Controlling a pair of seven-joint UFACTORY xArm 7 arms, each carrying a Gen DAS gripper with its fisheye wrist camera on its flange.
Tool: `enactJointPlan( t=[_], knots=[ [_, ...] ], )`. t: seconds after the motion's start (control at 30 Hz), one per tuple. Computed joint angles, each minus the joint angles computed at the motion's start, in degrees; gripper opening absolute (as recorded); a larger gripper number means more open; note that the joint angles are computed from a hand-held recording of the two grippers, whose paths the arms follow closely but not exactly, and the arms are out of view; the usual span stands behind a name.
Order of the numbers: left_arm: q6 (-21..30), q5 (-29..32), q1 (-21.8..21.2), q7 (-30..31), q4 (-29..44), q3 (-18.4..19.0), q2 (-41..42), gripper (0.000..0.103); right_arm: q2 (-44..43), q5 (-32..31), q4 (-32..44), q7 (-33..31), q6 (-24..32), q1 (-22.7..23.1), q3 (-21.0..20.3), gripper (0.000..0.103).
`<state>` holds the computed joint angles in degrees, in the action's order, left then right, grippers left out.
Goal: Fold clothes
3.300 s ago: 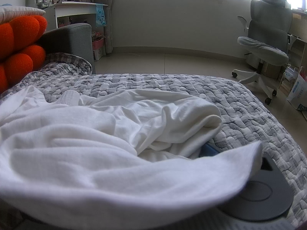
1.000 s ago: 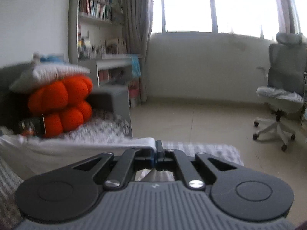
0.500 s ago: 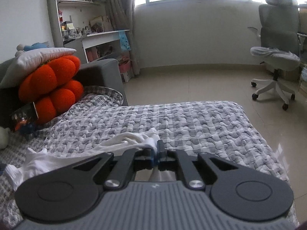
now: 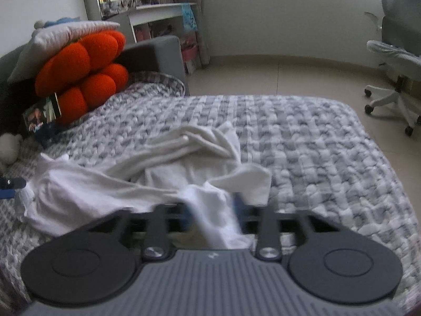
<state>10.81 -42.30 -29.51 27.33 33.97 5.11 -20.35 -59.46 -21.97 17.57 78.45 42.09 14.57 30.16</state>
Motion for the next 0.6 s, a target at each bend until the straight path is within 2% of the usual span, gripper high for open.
enactJointPlan(
  t=[0.03, 0.07, 0.1, 0.13, 0.17, 0.23, 0.3, 0.37, 0.43, 0.47, 0.57, 0.6],
  knots=[
    [1.38, 1.41, 1.2, -1.84, 0.74, -0.9, 0.78, 0.034, 0.53, -0.06, -0.16, -0.14, -0.42, 0.01, 0.01, 0.051],
    [2.92, 2.72, 2.38, -3.57, 1.56, -1.66, 1.54, 0.011, 1.37, -0.26, 0.0, -0.5, -0.92, -0.18, -0.14, 0.051],
    [2.97, 2.39, 2.42, -3.61, 2.05, -1.7, 1.85, 0.008, 2.32, -0.55, 0.28, -1.07, -1.35, -0.45, -0.33, 0.047],
    [2.99, 2.01, 2.46, -3.59, 2.54, -1.74, 2.16, 0.005, 3.27, -0.87, 0.58, -1.69, -1.72, -0.72, -0.51, 0.026],
    [1.85, 1.62, 2.32, -2.73, 2.72, -1.82, 2.03, 0.005, 3.94, -1.32, 1.08, -2.25, -1.62, -1.14, -0.52, 0.005],
    [-0.77, 0.73, 1.51, -0.8, 3.14, -1.43, 1.42, 0.005, 3.76, -2.72, 2.08, -2.91, -0.73, -2.17, -0.03, 0.005],
    [-3.75, -3.84, -2.97, 4.56, 3.76, 2.56, -0.95, 0.004, 1.36, -4.81, 2.87, -3.06, 0.53, -3.4, 1.01, 0.005],
    [-6.94, -9.18, -9.91, 11.85, 2.6, 8.98, -6.18, 0.004, -3.78, -6.34, 3.41, -2.76, 1.73, -3.52, 1.77, 0.005],
    [-10.77, -11.35, -17.28, 17.02, 1.59, 15.38, -12.13, 0.004, -8.91, -7.34, 4.08, -2.9, 2.36, -3.52, 2.56, 0.005],
    [-12.26, -12.05, -19.7, 19.12, 1.28, 17.36, -15.13, 0.004, -11.17, -7.27, 4.4, -3.43, 2.71, -2.85, 2.99, 0.005],
    [-8.79, -7.87, -17.2, 19.97, -4.15, 19.25, -23.42, 0.005, -15.35, -4.82, 4.66, -7.8, 4.95, 1.93, 3.88, 0.005],
    [-5.22, -5.52, -13.33, 18.45, -6.17, 18.36, -24.54, 0.006, -15.83, -3.21, 4.49, -9.64, 6.18, 4.21, 4.06, 0.005]
  ],
)
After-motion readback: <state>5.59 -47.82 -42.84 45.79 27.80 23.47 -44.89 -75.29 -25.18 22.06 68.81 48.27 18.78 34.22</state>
